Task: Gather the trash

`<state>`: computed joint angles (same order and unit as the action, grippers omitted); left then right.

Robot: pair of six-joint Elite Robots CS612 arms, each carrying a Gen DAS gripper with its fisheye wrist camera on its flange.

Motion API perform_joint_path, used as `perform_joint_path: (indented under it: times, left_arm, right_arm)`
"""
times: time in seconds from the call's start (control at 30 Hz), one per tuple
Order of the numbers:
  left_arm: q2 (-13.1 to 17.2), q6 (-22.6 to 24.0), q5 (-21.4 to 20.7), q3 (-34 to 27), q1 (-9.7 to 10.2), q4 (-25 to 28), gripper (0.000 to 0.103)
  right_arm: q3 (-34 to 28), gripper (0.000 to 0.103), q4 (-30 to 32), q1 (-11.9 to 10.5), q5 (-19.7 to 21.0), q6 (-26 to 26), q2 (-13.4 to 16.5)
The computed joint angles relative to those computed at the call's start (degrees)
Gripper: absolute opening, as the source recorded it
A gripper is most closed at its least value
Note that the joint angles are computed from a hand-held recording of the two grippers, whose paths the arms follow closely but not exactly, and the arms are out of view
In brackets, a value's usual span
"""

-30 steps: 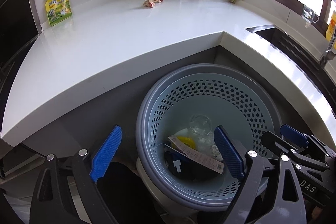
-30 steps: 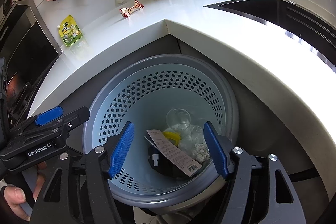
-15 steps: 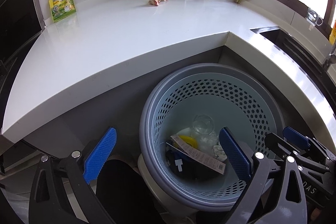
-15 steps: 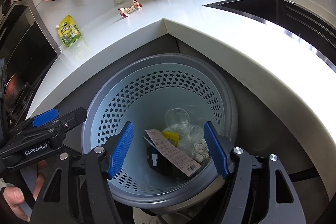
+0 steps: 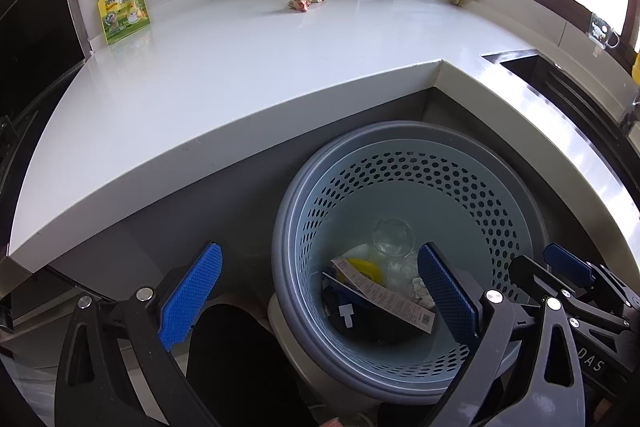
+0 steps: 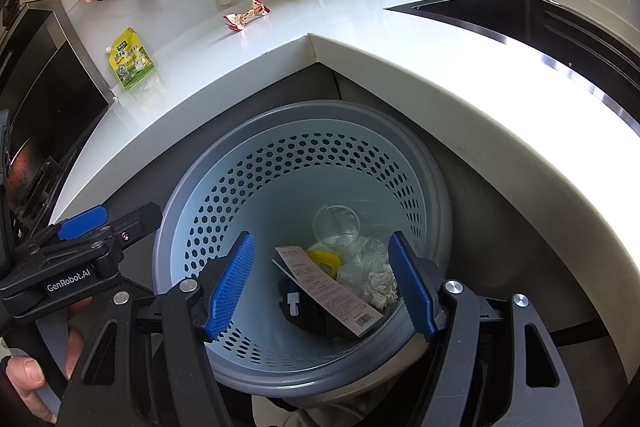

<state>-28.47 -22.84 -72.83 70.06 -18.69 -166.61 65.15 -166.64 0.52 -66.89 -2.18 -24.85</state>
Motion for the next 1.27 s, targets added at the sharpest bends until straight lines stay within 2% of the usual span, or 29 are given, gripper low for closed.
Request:
perform_joint_path:
  times: [1.27]
  left_arm:
    - [0.58, -1.02, -1.64, -1.15, 0.27, 2.34, 0.096]
  right_arm:
    - [-0.62, 0.066, 0.79, 0.11, 0.07, -0.26, 0.46]
